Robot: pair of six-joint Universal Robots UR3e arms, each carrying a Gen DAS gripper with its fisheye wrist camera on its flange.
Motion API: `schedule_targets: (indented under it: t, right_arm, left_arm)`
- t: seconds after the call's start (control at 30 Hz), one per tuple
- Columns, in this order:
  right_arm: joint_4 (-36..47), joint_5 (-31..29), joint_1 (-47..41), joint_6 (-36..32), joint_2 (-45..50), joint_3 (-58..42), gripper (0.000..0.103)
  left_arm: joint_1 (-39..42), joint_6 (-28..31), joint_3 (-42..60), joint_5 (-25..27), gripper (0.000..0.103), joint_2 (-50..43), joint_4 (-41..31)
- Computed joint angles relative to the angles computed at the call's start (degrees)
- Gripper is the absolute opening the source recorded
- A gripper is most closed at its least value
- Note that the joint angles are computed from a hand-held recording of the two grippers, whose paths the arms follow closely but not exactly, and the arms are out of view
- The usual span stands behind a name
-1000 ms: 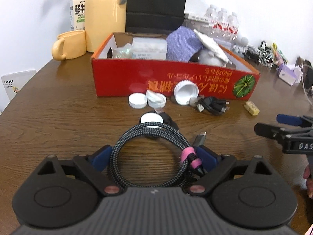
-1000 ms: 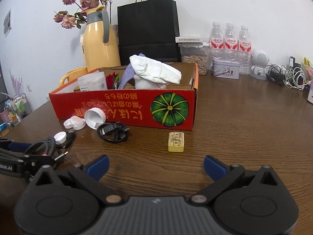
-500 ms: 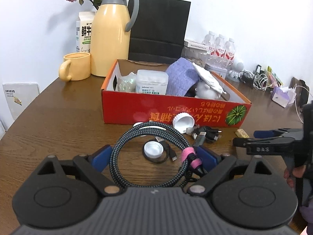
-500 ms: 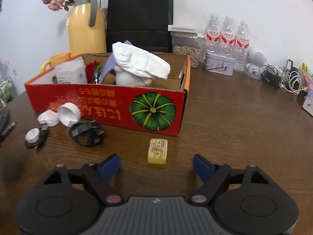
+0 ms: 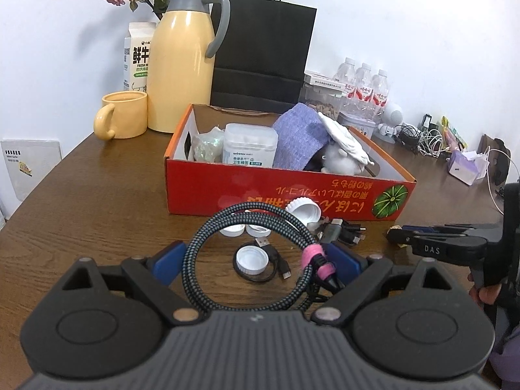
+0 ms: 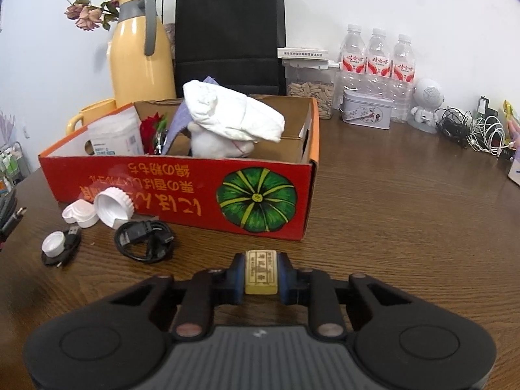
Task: Organize objects
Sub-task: 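Grasp the braided cable with the left gripper while the right grasps the yellow block, then carry the cable and yellow block into the box and open both grippers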
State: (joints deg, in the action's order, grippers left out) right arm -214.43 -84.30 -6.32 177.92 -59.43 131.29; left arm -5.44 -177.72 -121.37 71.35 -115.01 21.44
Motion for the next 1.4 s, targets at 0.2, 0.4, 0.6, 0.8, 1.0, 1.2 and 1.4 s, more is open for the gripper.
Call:
schedule_targets:
  t: [0.2, 0.4, 0.6, 0.8, 1.0, 1.2, 1.4]
  right_arm:
    - [-3.9, 1.2, 1.0, -0.2, -2.0, 2.9, 0.02]
    - [-2.1, 1.4, 4.0, -0.7, -6.2, 0.8, 0.02]
    - [3.4, 0.0, 8.0, -0.5, -5.7, -7.6, 0.02]
    - [8.3, -2.7, 11.4, -0.5, -1.2, -19.4, 0.02]
    - [12.5, -4.7, 12.5, 0.2, 4.3, -30.5, 0.02]
    - [16.2, -5.1, 11.9, 0.2, 8.9, -39.7, 0.02]
    - [19.8, -4.4, 11.3, -1.7, 12.4, -47.1, 0.02]
  left_arm:
    - [-0.3, 0.0, 2.3, 0.0, 0.094, -0.5, -0.9]
    - [-1.3, -1.5, 7.6, 0.6, 0.094, -1.5, -3.2]
    - [-2.6, -2.6, 15.7, 1.8, 0.094, -3.7, -6.2]
    - [-4.1, -4.0, 29.1, 3.0, 0.094, -9.1, -11.5]
    - [-5.4, -6.8, 44.3, 4.4, 0.094, -17.1, -17.9]
    - [-6.3, -8.4, 61.0, 5.9, 0.094, -25.6, -26.5]
    - [-6.7, -9.5, 75.2, 7.3, 0.094, -33.3, -34.0]
